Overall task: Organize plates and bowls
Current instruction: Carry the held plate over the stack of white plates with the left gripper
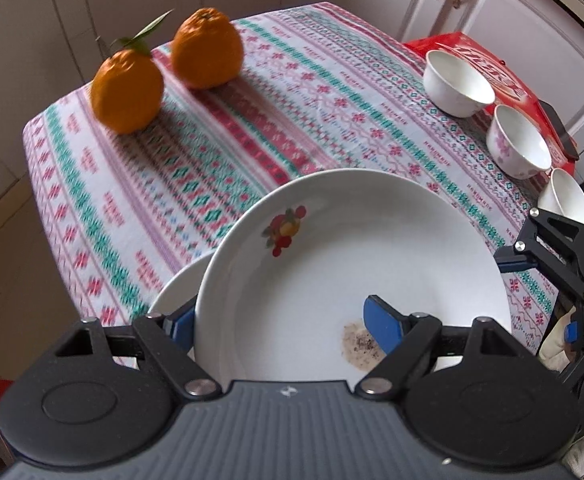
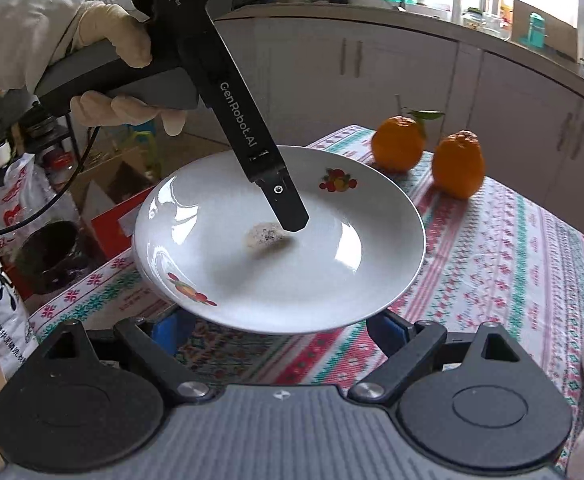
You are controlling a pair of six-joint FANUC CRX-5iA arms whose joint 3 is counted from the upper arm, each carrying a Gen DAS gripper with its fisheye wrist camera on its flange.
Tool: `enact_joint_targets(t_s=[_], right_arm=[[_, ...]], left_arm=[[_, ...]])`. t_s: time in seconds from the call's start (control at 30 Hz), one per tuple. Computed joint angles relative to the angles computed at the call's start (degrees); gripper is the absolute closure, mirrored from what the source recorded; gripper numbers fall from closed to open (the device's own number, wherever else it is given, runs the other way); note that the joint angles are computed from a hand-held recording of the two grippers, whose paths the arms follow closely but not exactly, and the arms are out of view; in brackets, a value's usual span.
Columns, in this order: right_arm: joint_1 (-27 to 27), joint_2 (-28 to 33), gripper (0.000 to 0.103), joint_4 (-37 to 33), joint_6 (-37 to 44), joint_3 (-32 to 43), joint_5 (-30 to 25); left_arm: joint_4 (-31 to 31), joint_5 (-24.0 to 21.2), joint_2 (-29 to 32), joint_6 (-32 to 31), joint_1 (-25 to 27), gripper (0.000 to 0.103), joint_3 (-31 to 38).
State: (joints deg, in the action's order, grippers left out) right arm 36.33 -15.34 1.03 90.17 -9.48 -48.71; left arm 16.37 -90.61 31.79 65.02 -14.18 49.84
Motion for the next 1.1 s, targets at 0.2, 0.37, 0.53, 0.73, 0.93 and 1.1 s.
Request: enact_joint_targets(t_s=[0.2, 0.37, 0.53, 0.73, 0.93, 1.1], right_arm=[[-0.26, 1.23, 0.008, -2.07, 1.92, 1.42, -1.28], [-0.1, 1.56, 0.008, -1.98, 2.48, 1.64, -1.47], [0.14, 1.97, 0.008, -1.42, 2.59, 1.82, -1.41], [0.71, 1.9, 0.008, -0.75, 2.51, 1.77, -1.46], [0.99, 2.08, 0.008, -0.41, 2.4, 1.82, -1.4], [1.1, 2.25, 0.008, -0.25, 2.32, 1.95, -1.39]], left_arm=[[0.29, 1.78, -2.05, -0.1, 0.91, 0.02, -4.56], [1.19, 3.13, -2.98, -0.14, 1.59, 0.02, -7.23], [2.5, 4.16, -3.36, -0.16, 2.27, 0.02, -8.86], [3.38, 5.01, -3.8, 0.06, 2.9, 0.019, -10.5], [3.68, 5.59, -4.1, 0.04, 3.26, 0.019, -11.45], [3.85, 6.0, -4.32, -0.26, 3.53, 0.019, -12.13]])
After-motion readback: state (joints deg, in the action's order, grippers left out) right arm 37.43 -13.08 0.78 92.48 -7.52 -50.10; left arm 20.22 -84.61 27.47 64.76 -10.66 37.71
